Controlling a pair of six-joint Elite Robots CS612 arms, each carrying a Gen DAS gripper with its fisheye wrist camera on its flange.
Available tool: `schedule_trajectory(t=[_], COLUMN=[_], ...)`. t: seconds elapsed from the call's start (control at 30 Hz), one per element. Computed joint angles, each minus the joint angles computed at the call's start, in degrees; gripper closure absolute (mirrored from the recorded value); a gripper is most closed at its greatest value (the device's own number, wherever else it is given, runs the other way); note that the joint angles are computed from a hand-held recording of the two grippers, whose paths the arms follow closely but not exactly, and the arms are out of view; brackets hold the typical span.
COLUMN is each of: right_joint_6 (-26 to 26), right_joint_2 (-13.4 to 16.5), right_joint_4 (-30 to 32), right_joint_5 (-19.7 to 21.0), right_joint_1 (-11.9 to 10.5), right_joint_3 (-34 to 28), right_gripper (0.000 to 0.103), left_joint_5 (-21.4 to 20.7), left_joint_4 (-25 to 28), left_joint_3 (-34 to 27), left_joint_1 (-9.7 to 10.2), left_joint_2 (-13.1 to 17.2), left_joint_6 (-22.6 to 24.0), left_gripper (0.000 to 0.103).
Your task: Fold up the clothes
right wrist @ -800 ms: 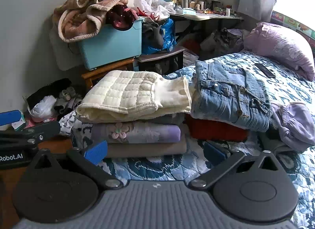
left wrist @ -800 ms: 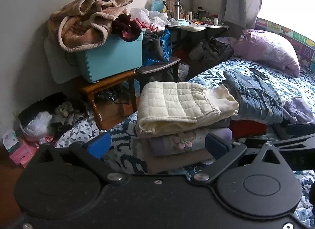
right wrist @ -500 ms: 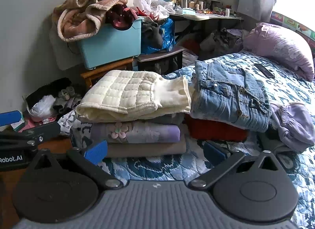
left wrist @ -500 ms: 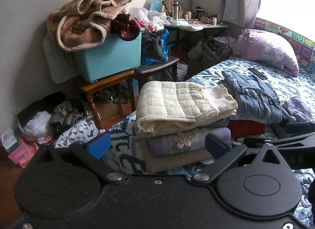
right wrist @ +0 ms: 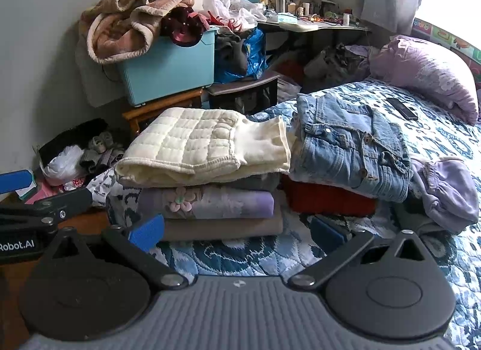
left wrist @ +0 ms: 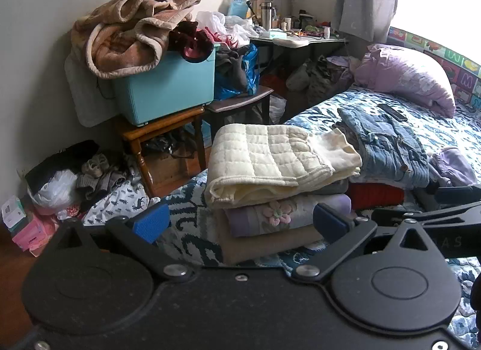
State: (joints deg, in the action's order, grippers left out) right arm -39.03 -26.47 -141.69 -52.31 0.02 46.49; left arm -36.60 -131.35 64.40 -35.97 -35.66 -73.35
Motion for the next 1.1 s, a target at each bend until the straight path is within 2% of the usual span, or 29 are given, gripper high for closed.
schedule_trajectory(t=[1.1], right_joint_6=[0.6], right_joint_2=[0.3], right_joint_4=[-0.4], right_joint_5=[0.0], right_joint_1=[-0.1], right_joint_3=[-0.4], right_gripper=[0.0], left_joint_5=[-0.4], left_joint_4=[-0.8], left_joint_3=[-0.6], left_joint_1=[-0.01], left_joint_2=[0.5], left_joint_6=[0.4], left_gripper=[0.0])
